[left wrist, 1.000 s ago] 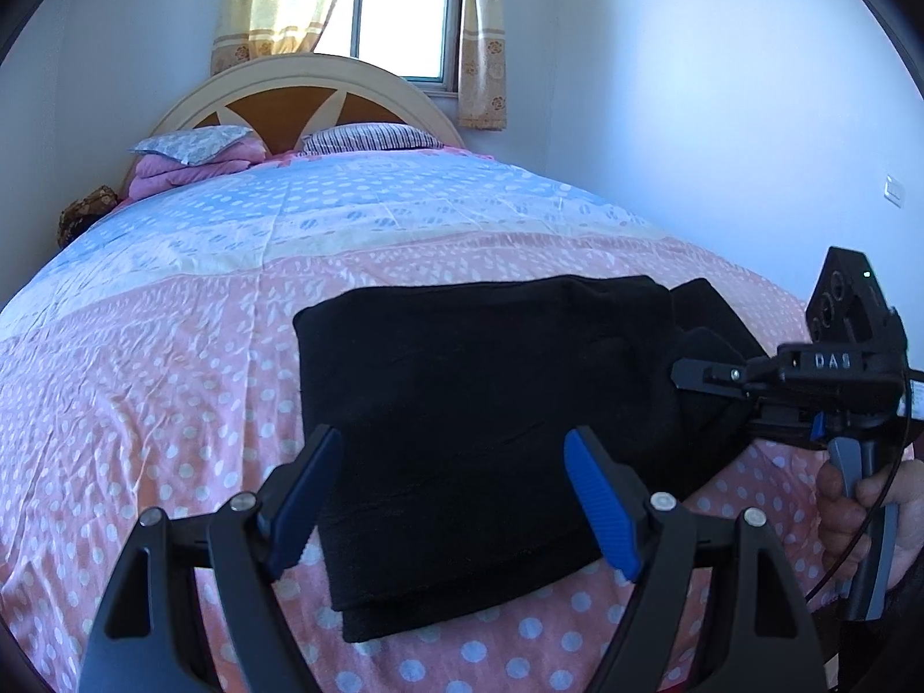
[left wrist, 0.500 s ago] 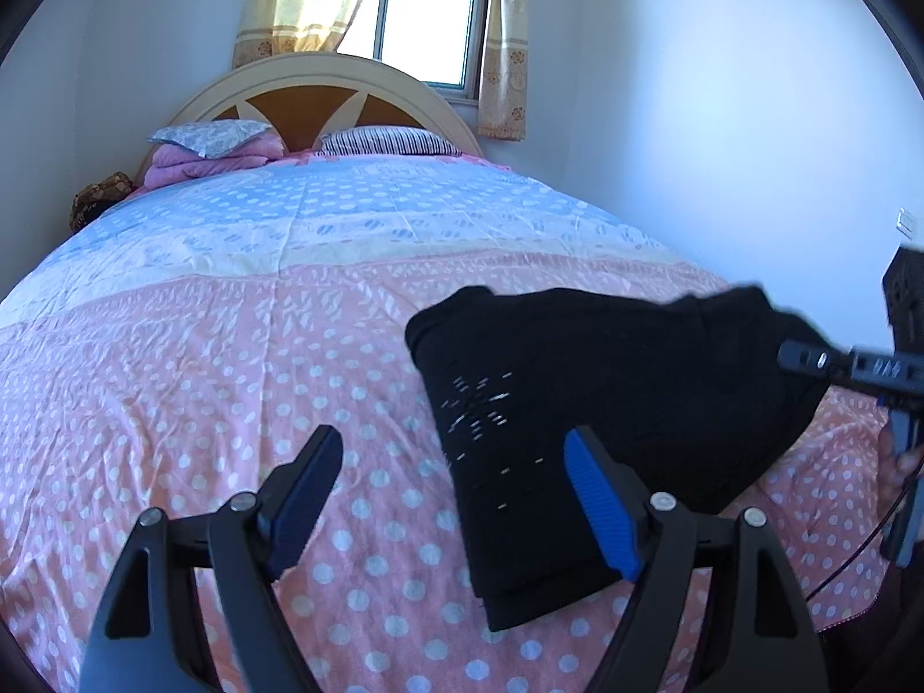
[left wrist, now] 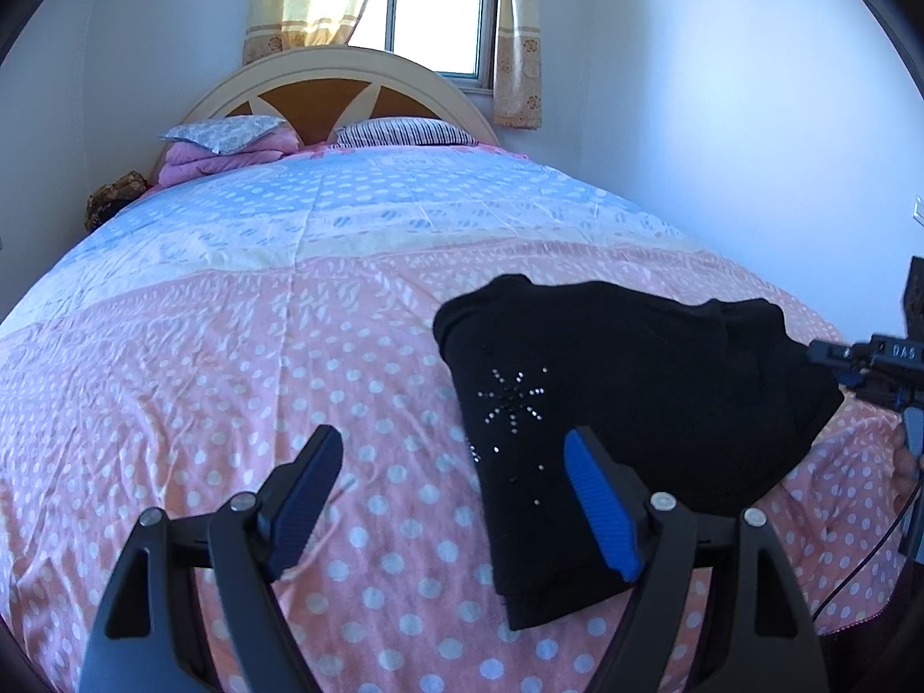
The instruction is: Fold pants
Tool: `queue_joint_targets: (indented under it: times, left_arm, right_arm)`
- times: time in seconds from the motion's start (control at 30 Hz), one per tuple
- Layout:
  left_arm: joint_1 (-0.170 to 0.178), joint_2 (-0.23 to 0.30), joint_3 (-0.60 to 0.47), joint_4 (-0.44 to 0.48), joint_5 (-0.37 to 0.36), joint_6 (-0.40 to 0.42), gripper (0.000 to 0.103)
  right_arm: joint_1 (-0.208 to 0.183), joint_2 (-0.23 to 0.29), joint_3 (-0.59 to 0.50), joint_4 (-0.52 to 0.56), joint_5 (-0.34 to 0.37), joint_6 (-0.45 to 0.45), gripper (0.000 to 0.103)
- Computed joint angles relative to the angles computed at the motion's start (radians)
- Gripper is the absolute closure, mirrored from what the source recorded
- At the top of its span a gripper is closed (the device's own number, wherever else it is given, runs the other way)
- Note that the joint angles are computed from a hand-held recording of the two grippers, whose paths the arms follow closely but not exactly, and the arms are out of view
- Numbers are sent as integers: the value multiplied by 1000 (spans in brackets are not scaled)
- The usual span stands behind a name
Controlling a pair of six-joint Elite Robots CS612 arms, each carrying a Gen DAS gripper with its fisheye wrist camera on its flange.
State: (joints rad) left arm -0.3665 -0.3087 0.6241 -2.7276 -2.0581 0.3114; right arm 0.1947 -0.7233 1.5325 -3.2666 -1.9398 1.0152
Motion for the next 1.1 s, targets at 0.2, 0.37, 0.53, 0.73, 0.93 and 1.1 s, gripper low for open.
queue_joint_targets:
  times: [0.2,0.37,0.53,0.73,0.93,1.1]
  left_arm:
    - [-15,-3,15,-36,-19,19,21]
    - [-37,-25,56,78,78,113,21]
    - [-16,-27,62,125,39,128,12]
    - [-6,-39,70,61,71,110,12]
    - [-14,-13,-12,-38,-16,50,12]
    - [-48,89,-251,208,-22,50,12]
  right_arm:
    - [52,25,-70,-76,-113,-189,63]
    - [34,21,-102,165,76,-106,64]
    - [23,5,-6,54,153,80,69]
    - [42,-15,-8,47,42,63,67]
    - [42,8,-140,207,-176,-184,67]
    - [-12,46,-191,331,-12,-134,67]
